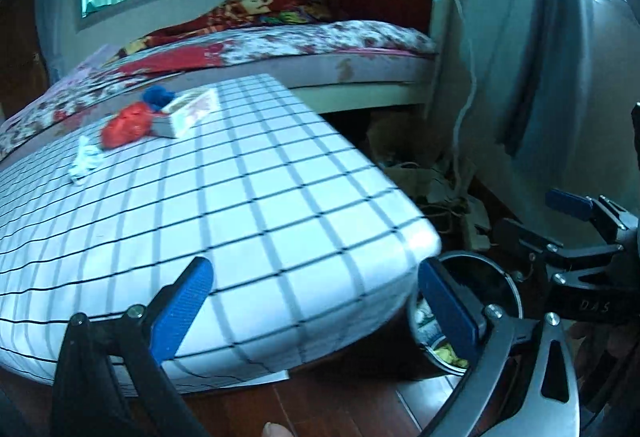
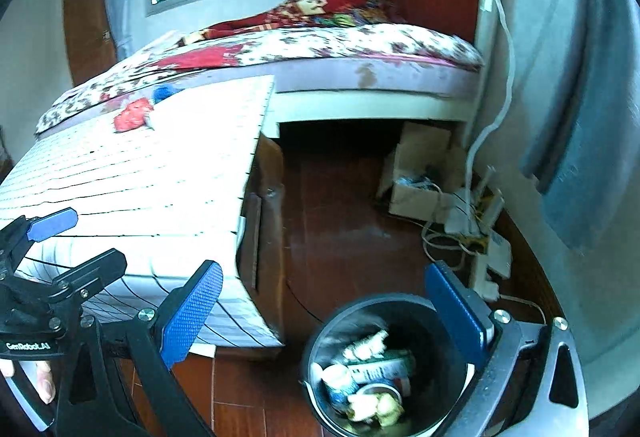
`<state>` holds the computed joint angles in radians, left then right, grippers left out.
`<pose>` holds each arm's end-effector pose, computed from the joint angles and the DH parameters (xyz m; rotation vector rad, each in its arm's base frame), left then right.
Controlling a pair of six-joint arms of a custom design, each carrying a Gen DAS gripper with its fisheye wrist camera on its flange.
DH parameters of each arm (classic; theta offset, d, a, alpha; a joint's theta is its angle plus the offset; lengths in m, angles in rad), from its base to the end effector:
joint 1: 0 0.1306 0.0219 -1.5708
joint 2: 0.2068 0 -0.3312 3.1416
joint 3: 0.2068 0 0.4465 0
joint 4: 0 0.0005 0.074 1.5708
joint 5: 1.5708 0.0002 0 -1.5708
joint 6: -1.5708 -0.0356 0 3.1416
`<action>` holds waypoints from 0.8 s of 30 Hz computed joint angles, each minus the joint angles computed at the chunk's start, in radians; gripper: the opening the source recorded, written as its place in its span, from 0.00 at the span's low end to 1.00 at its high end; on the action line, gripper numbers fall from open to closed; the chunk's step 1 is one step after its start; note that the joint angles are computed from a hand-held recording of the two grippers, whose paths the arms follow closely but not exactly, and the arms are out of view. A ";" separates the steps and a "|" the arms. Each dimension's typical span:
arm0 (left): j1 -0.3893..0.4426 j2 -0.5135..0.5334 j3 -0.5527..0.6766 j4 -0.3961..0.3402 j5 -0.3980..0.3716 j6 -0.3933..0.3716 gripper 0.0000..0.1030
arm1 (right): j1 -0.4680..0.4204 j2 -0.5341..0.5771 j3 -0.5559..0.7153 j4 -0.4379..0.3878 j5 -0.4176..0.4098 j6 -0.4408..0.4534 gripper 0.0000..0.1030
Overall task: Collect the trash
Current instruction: 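Move both tools back from the bin to the table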
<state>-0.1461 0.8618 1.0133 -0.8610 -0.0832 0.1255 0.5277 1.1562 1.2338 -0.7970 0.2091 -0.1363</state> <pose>0.3830 -0.0539 0.4168 -0.0201 2.2777 -0.0477 0.4191 0.2351 0.4174 -0.3356 2.2488 0.1103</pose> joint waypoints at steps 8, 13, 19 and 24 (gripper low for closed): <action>0.145 0.012 0.016 -0.003 0.042 -0.028 1.00 | 0.074 0.162 0.163 0.005 -0.005 0.030 0.99; 0.269 0.063 0.063 0.005 0.059 -0.058 1.00 | 0.108 0.309 0.333 -0.025 -0.021 0.060 0.99; 0.383 0.134 0.116 0.027 0.072 -0.083 1.00 | 0.137 0.508 0.582 -0.098 -0.026 0.066 0.99; 0.458 0.209 0.170 0.047 0.079 -0.112 1.00 | 0.159 0.708 0.843 -0.197 -0.037 0.059 0.99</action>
<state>0.3121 1.0707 1.1832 -0.8140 -0.0038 0.0134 0.6865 1.8645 2.0765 -0.9940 0.1720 -0.0775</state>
